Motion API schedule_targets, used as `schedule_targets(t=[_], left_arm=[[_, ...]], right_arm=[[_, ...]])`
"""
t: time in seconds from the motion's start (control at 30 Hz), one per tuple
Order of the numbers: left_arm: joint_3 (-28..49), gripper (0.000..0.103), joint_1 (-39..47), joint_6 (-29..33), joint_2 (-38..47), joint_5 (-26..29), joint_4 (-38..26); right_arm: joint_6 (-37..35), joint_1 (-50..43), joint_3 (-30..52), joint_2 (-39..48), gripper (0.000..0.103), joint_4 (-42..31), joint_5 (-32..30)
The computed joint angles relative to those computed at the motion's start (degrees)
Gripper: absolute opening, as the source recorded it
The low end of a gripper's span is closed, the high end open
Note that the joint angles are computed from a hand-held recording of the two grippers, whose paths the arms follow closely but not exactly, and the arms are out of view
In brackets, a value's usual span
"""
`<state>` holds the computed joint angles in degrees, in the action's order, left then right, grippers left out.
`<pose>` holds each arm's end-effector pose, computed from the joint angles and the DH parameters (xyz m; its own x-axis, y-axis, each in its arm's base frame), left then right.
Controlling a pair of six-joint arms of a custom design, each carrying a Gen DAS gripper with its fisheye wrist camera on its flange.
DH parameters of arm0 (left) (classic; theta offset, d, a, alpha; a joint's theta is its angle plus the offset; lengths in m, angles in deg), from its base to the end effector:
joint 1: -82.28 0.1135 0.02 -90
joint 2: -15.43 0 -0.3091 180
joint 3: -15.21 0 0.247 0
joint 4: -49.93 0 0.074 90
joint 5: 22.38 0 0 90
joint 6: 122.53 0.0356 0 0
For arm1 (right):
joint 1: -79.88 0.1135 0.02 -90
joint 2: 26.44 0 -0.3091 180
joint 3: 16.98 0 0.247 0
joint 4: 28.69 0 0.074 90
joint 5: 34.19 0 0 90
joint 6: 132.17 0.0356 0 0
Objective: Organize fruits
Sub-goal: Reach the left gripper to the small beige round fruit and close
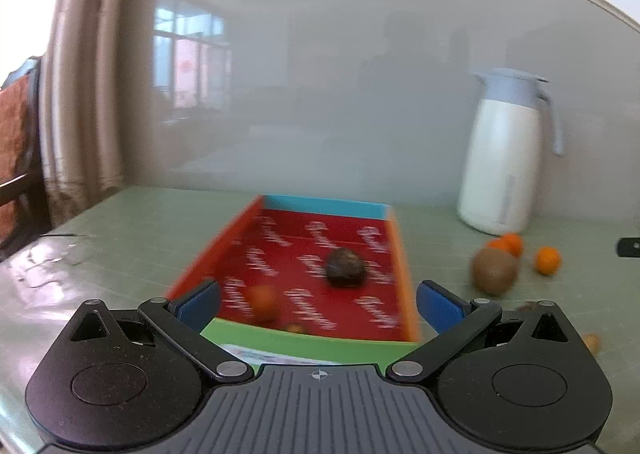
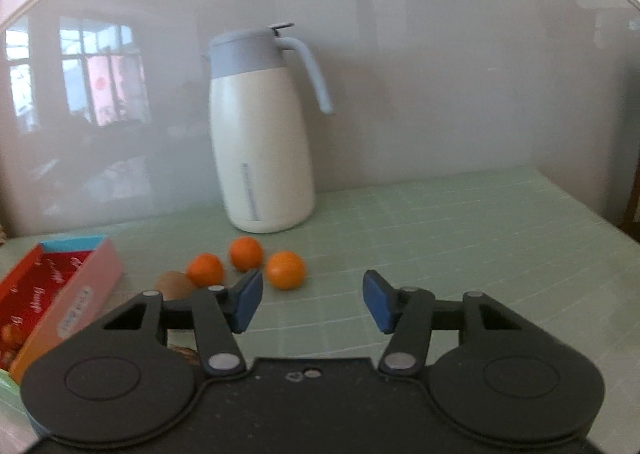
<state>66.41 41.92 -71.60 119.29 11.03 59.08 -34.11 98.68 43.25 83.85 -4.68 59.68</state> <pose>0.2568 -0.1792 0.1528 -0.3413 -0.1654 -0.9253 -0.4120 0.9111 -0.0109 0.3644 0.1215 0.1659 -0.4487 -0.0050 -0.8937 -0.2032 0.9744 0.0966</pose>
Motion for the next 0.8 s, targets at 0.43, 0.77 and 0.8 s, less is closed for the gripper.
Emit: schedule_targets(t=[0.43,0.77,0.8], left_arm=[[14.68,0.103,-4.18,4.26,10.79,8.82,-1.86],[28.39,0.102,-7.28,7.37,19.06,12.61,-7.62],[29.62,0.096,-7.45,7.65,19.73,12.98,-8.34]], right_arm=[[-2.47,-5.89,-3.14,-1.48,0.064,2.88,-1.27],[-3.85,-13.30,-3.93,-0.99,0.067,4.49,-3.31],[-3.92,-14.11,-4.08,-0.93,0.067,4.63,-3.62]])
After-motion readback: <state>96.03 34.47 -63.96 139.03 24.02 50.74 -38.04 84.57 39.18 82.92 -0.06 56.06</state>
